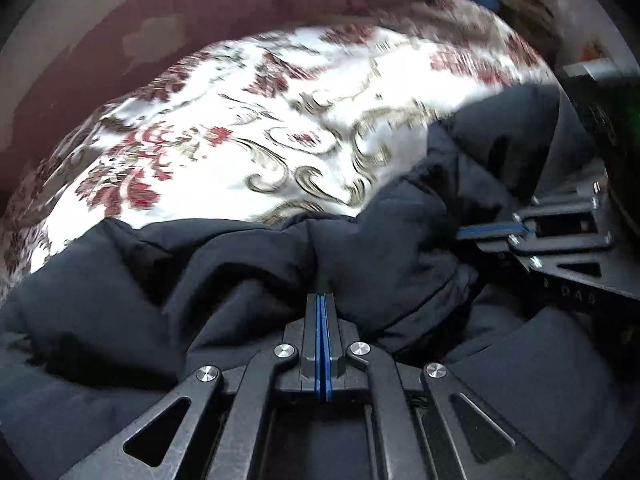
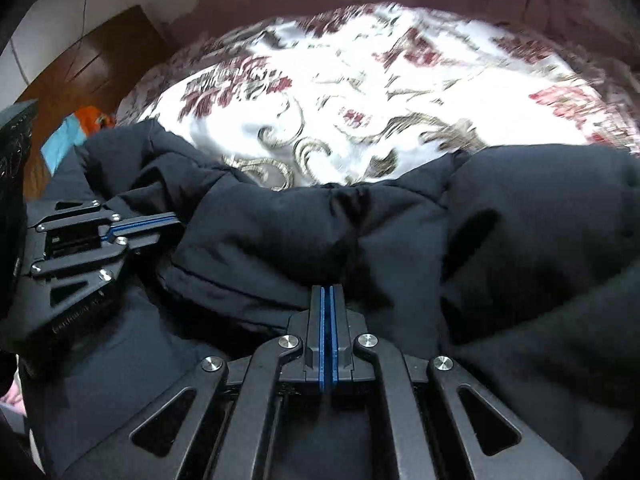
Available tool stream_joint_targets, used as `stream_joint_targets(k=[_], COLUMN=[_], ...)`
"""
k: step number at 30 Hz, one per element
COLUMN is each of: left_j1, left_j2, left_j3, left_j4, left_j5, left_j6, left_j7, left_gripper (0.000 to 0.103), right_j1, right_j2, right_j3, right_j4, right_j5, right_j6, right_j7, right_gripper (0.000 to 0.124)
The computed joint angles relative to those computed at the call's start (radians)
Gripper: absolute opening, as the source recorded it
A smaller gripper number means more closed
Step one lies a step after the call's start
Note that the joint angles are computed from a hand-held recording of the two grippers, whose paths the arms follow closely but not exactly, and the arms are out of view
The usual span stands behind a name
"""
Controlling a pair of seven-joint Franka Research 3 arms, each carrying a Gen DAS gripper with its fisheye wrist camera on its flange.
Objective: Fold large clothes
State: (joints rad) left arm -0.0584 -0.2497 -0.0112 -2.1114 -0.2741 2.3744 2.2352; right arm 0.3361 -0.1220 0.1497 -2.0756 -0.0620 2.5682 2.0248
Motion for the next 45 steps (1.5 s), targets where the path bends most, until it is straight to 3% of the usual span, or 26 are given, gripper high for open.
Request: stream_joint_targets(k=[4,8,10,11,12,14,15,20,25,28,34,37,45], left_j1=[0.016,0.020,0.018,0.018,0.018,0.016,0.012,0.010,0.005,0.000,-0.016,-0.055,-0.036], left_j2=[-0.018,-0.044,-0.069,-0.079,-0.089,-0.110,-0.126,-0.184,-0.245,-0.297,-0.417,-0.457,-0.613], left_j3=[0.000,0.012,0.025,0.029,0.032,0.037,0.041,0.060,0.078,0.086,0.101,0.144,0.144], left_j4=[0.010,0.018,0.019,0.020,0.022,0.016,0.005,0.006,0.006,-0.014,-0.067,-0.054,-0.112], left_j5=[0.002,-0.007,-0.029,-0.033,-0.035,-0.048,-0.061,-0.068,-0.050,-0.037,0.020,0.008,0.098], left_j6=[-0.005,-0.021,-0.048,-0.061,-0.077,-0.073,-0.051,-0.076,-0.103,-0.093,-0.078,-0.147,-0.149], left_j7=[-0.090,-0.152,-0.172,-0.183,-0.197,-0.218,-0.227,-0.300,-0.354,-0.374,-0.403,-0.382,-0.385], left_gripper=[0.004,0.005,0.011,0.017,0.034,0.080,0.083,0.084,0.102,0.102,0.102,0.102,0.102], right_j1=[-0.016,-0.040,-0.057,-0.064,-0.071,-0.084,-0.091,-0.116,-0.134,-0.143,-0.161,-0.171,-0.170], right_j2=[-0.055,-0.129,-0.155,-0.174,-0.190,-0.215,-0.226,-0.294,-0.367,-0.404,-0.499,-0.536,-0.650], right_j3=[0.019,0.018,0.030,0.039,0.047,0.061,0.070,0.107,0.137,0.154,0.194,0.220,0.274], right_j4=[-0.010,-0.047,-0.047,-0.055,-0.060,-0.060,-0.056,-0.060,-0.063,-0.069,-0.091,-0.095,-0.132], right_j5=[-0.085,-0.078,-0.097,-0.106,-0.114,-0.124,-0.134,-0.191,-0.204,-0.210,-0.207,-0.203,-0.171], right_j6=[-0.031,-0.029,-0.034,-0.037,-0.040,-0.053,-0.067,-0.108,-0.131,-0.130,-0.128,-0.133,-0.174], right_j7=[0.067,0.054,0.070,0.083,0.096,0.117,0.130,0.167,0.189,0.203,0.228,0.241,0.259], right_gripper=[0.002,0.008,0.036,0.044,0.054,0.054,0.055,0.070,0.081,0.090,0.094,0.095,0.095])
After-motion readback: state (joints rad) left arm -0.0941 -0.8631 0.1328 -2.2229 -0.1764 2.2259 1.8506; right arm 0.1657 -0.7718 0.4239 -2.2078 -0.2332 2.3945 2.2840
